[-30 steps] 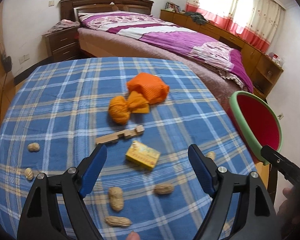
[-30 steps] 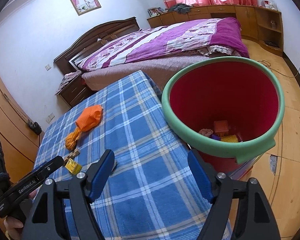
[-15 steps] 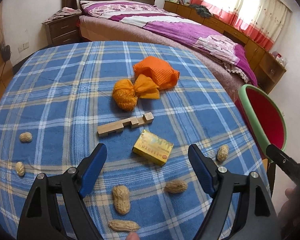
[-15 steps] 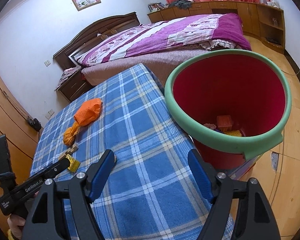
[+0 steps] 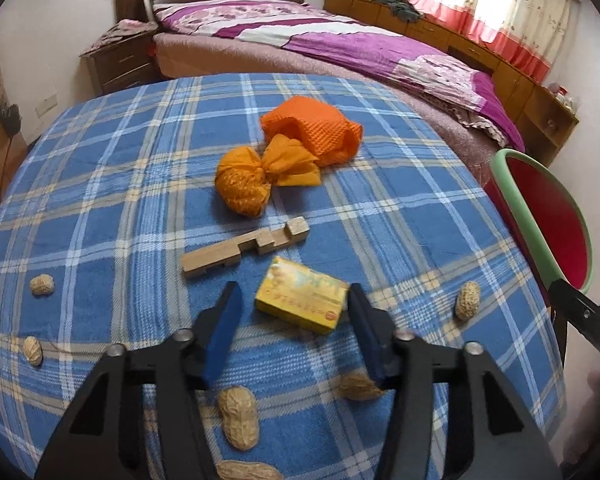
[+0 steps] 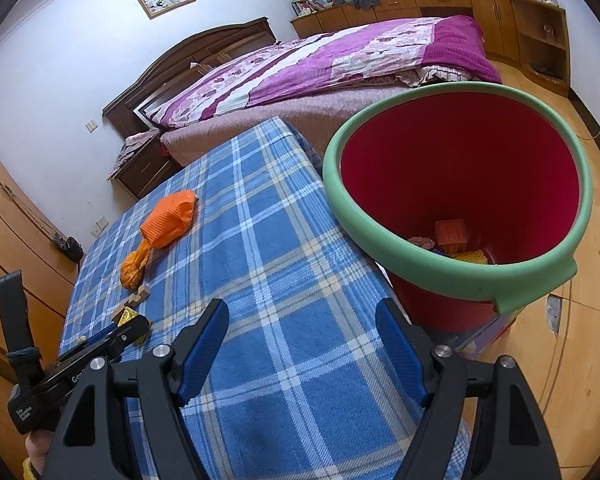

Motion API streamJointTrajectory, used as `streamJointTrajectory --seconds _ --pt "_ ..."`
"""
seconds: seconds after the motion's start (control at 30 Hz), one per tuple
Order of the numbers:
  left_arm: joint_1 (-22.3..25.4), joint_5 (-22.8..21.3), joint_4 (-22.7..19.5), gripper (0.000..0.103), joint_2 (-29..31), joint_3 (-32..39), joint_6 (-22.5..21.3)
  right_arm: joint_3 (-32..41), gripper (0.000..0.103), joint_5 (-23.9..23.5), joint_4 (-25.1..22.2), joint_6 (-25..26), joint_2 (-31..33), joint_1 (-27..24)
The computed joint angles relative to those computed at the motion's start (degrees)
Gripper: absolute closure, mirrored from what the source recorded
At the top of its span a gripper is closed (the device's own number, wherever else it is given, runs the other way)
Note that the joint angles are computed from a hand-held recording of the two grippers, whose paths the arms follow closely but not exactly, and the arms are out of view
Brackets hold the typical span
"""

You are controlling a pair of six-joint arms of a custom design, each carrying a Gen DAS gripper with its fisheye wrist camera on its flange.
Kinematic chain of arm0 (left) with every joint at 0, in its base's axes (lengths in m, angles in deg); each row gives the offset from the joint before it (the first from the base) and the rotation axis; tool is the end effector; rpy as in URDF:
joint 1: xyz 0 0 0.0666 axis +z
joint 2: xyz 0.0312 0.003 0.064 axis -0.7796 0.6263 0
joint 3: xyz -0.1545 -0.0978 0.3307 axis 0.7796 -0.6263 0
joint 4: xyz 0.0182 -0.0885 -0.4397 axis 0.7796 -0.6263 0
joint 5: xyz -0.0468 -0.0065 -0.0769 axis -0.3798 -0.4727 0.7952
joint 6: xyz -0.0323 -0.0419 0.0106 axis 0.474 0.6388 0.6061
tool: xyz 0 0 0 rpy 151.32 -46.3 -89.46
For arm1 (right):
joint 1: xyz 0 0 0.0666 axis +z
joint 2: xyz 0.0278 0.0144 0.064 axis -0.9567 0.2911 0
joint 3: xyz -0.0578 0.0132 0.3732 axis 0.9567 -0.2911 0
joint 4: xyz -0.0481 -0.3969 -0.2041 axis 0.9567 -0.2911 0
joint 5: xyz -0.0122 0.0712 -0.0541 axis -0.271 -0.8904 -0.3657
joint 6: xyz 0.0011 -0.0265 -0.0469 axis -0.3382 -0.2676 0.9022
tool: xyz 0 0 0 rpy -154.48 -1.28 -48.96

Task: Collect trash
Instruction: 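Grasp the yellow box with the left gripper while the right grasps the wooden block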

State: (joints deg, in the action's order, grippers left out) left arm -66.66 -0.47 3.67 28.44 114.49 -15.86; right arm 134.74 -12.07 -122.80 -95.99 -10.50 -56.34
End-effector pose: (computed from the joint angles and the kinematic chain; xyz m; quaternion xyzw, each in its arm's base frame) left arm 0.5084 -0.1417 0.3284 0.0476 0.9469 -0.0806 0.3075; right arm 0.4462 0.1323 0.3610 0.1544 0.9145 0.1474 0.3438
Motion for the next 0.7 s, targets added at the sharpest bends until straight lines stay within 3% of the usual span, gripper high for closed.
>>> streamJointTrajectory --seconds 0.33,0.57,0.7 --pt "2.22 1.99 1.44 0.056 -3.2 -1.58 1.85 1.43 0.025 0.34 0.11 1.43 1.0 1.59" --pt "5.38 -0.06 0.87 0.056 -5.59 -2.49 3.27 4.67 0.025 -0.77 -0.06 3.49 3.55 4.02" --pt "7.5 -0.83 0.74 0.056 -6.79 -3.23 4.16 6.85 0.015 -1.43 -0.31 4.56 5.56 5.59"
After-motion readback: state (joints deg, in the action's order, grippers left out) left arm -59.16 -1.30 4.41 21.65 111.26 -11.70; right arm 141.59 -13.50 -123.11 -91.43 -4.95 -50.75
